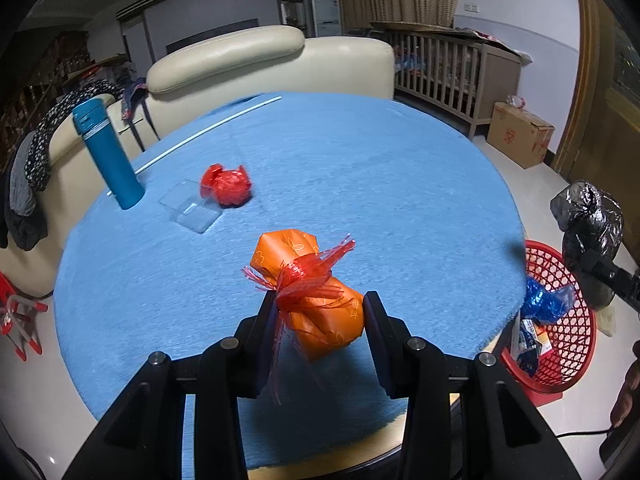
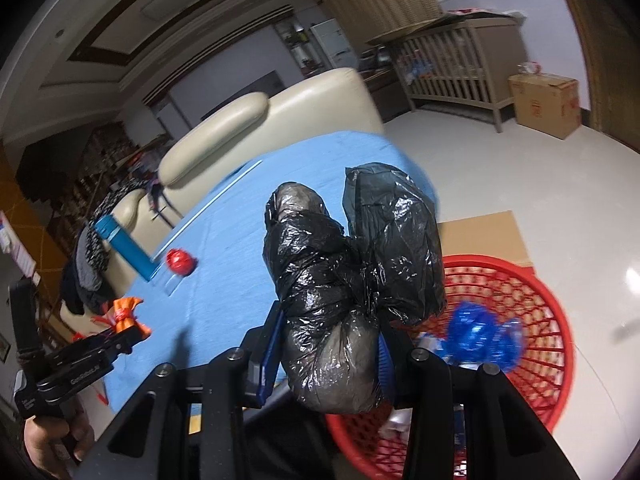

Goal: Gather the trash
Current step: 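Carry the black bags and orange bundle to the red basket and release both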

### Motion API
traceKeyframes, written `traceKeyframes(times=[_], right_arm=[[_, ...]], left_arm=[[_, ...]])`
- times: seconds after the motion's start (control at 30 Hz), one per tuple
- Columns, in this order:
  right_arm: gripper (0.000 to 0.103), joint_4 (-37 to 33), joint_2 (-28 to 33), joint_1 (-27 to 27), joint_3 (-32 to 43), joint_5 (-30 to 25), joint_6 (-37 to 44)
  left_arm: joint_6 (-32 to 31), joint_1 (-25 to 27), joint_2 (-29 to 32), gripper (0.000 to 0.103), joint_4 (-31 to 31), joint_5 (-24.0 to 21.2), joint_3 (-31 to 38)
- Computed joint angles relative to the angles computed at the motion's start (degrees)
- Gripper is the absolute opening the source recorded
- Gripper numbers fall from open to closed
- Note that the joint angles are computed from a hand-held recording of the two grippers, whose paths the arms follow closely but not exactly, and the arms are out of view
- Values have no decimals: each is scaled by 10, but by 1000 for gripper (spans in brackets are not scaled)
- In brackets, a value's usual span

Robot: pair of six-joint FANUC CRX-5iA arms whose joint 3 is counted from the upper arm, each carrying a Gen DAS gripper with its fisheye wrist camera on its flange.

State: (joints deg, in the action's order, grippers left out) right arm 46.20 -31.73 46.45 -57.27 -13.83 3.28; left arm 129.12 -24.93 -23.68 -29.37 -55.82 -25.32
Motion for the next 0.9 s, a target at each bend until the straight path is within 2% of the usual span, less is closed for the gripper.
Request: traceKeyframes(times=[0.37,0.47,0.57,0.63,0.73,0.8,0.9], right_arm=[[43,-63,-37,-41,-22,-33,45],[43,-94,-39,-42,-21,-46,68],[43,-132,-32,-37,-14,-70,99],[43,-186,-21,-36,-2,-87,141],[46,-258,9,-41,24,-124,201],[63,-299,15,-50,33,-129,235],[66,-316,8,-61,30,-126,253]], left_arm=[[-20,-59,63,43,2,16,45],[-32,-79,86,43,7,26,63],[-66,-79,99,43,38,55,67],[-84,-78,109,43,57,68,71],[-96,-90,130,43,67,74,87],[-103,-98,145,43,70,77,99],[-107,-111,160,43,73,80,110]])
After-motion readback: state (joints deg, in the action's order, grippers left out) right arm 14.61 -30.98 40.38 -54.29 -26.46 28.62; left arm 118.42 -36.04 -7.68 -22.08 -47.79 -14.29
